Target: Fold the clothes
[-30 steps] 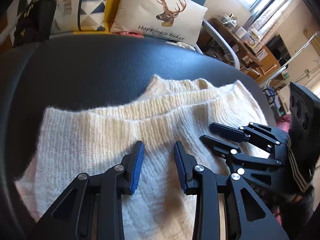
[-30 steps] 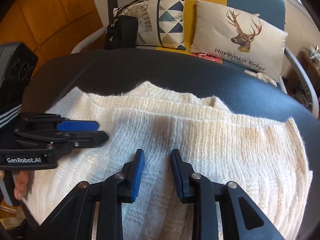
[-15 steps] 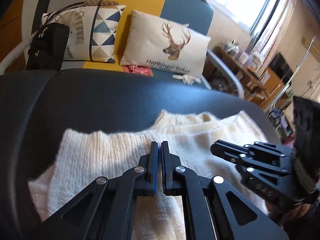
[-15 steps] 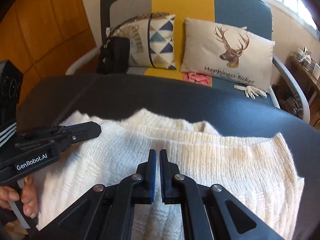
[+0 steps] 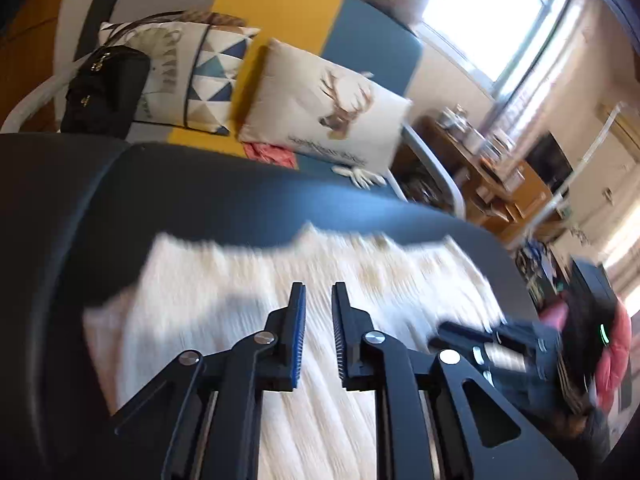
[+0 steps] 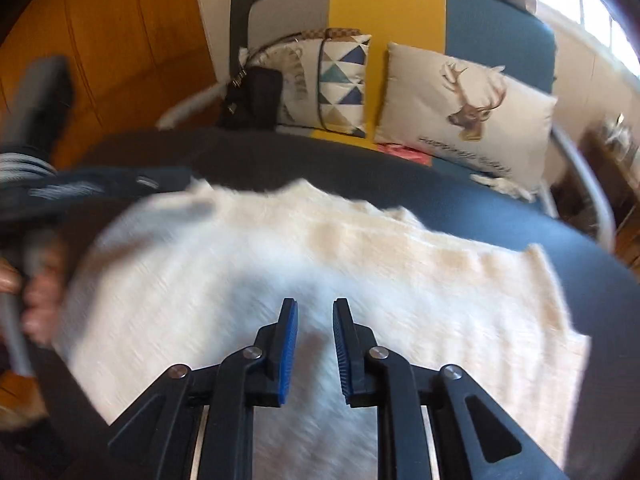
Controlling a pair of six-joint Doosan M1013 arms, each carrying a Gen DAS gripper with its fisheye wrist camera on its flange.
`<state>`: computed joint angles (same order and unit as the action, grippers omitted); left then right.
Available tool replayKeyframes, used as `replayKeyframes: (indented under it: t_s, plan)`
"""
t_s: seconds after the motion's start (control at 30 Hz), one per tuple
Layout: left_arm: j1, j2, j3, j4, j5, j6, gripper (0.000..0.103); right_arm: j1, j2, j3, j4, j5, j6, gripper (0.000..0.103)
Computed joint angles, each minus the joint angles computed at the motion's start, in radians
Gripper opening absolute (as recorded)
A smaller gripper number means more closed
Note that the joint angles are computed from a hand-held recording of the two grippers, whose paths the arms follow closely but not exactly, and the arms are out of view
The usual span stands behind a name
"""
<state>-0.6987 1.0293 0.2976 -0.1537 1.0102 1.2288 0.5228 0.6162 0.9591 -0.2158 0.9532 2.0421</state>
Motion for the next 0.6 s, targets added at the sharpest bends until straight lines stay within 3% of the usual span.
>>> replayKeyframes:
  t_s: [0.07, 0.1, 0.13, 0.17, 0.3, 0.33, 0.43, 0.6]
  plan:
    - [-0.018, -0.048, 0.109, 0.04, -0.019, 0.04, 0.015, 0.001, -0.006, 0.017, -0.033, 0.034, 0.06, 0.017]
    - [-0.024, -0.041, 0.107, 0.059, 0.022, 0.049, 0.015, -0.002, -0.012, 0.033, -0.034, 0.028, 0.095, 0.018]
    - [-0.024, -0.049, 0.138, 0.063, 0.016, 0.05, 0.015, -0.005, -0.017, 0.05, -0.035, 0.023, 0.13, 0.018]
    - [-0.02, -0.074, 0.194, 0.046, -0.043, 0.071, 0.015, -0.008, -0.023, 0.065, -0.034, 0.018, 0.163, 0.018]
    - [0.0, -0.064, 0.172, -0.005, -0.028, 0.127, 0.014, -0.008, -0.067, 0.122, 0.033, 0.004, 0.118, 0.017]
    - [0.004, -0.052, 0.145, -0.017, -0.004, 0.137, 0.013, -0.016, -0.09, 0.152, 0.082, -0.021, 0.102, 0.017]
    - [0.008, -0.017, 0.058, -0.038, 0.073, 0.167, 0.013, -0.052, -0.22, 0.33, 0.264, -0.202, 0.055, 0.019]
    - [0.008, -0.025, 0.04, -0.185, 0.148, 0.269, 0.024, -0.109, -0.375, 0.539, 0.451, -0.296, -0.058, 0.024]
